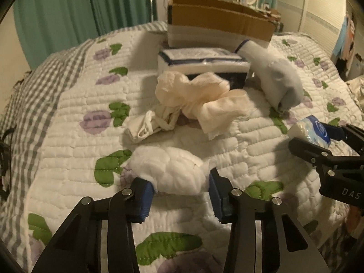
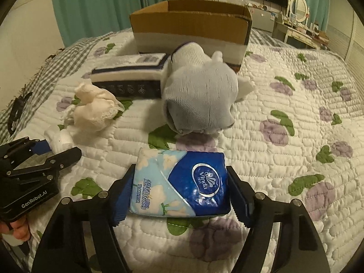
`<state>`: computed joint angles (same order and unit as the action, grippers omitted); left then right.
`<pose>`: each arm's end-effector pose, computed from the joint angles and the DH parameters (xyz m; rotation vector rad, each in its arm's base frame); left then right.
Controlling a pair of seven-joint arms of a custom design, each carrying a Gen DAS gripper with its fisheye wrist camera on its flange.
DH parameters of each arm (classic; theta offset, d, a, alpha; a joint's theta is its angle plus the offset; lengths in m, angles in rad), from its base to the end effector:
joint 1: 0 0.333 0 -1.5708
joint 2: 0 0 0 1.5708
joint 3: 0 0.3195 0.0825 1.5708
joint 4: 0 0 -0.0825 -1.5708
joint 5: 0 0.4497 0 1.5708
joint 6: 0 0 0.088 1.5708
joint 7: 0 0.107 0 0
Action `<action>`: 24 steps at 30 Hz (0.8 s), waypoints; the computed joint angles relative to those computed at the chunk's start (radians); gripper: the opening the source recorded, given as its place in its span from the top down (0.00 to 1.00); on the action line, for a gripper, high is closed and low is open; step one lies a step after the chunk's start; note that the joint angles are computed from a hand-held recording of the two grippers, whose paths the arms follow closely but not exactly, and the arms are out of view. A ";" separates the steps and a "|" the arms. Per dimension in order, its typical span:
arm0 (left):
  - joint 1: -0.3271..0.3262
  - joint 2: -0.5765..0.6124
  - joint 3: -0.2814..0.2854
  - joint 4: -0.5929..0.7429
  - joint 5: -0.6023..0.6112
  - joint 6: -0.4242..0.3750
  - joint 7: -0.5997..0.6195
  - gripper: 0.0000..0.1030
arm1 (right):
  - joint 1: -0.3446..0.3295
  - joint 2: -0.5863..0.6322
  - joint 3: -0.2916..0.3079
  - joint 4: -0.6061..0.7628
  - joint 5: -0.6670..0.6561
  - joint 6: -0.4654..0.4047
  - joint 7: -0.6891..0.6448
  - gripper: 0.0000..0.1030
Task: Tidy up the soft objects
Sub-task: 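Grasp the blue tissue pack with the right tool while the left tool grasps the white fluffy cloth, then carry both items over the cardboard box and open both tools to drop them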
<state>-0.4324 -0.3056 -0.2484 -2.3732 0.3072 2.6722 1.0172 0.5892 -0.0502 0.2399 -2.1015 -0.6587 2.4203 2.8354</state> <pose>0.4198 -0.3575 0.4755 -1.5045 2.2012 -0.7231 0.4231 0.4595 0.4535 -1.8364 1.8548 -0.5678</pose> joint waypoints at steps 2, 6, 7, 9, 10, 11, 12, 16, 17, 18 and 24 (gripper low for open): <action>0.004 -0.024 -0.009 -0.006 0.019 0.003 -0.013 0.60 | 0.002 -0.007 0.003 0.002 -0.018 -0.006 0.007 0.29; 0.001 -0.060 -0.012 0.000 0.041 0.010 -0.017 0.60 | 0.004 -0.041 0.011 0.000 -0.066 -0.009 0.031 0.29; 0.000 -0.066 -0.011 0.007 0.050 0.021 -0.011 0.60 | 0.002 -0.054 0.011 -0.005 -0.077 0.002 0.038 0.29; -0.001 -0.074 -0.011 0.027 0.068 0.046 0.002 0.60 | -0.005 -0.073 0.013 -0.007 -0.097 0.011 0.049 0.29; 0.001 -0.070 -0.011 0.047 0.078 0.056 0.008 0.60 | -0.011 -0.085 0.013 -0.006 -0.111 0.015 0.052 0.29; 0.004 -0.064 -0.009 0.064 0.084 0.068 0.012 0.60 | -0.016 -0.091 0.012 -0.002 -0.120 0.019 0.048 0.29; 0.007 -0.051 -0.009 0.089 0.089 0.077 0.016 0.60 | -0.022 -0.097 0.011 0.002 -0.126 0.023 0.040 0.29; 0.038 0.029 -0.024 0.220 0.133 0.103 0.015 0.60 | -0.055 -0.128 0.004 0.034 -0.172 0.037 0.005 0.29; 0.050 0.053 -0.032 0.254 0.153 0.110 0.006 0.60 | -0.066 -0.131 0.002 0.049 -0.186 0.037 -0.009 0.29; 0.060 0.082 -0.036 0.292 0.170 0.120 -0.001 0.60 | -0.076 -0.134 0.001 0.062 -0.198 0.038 -0.021 0.29; 0.076 0.329 -0.042 0.586 0.222 0.093 0.014 0.60 | -0.141 -0.081 -0.029 0.197 -0.247 0.082 -0.095 0.29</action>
<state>-0.3560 0.0233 -0.2902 -1.7873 0.5292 2.7647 1.0315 0.4481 -0.1309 0.2105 -1.9048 -0.9061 2.5021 2.7406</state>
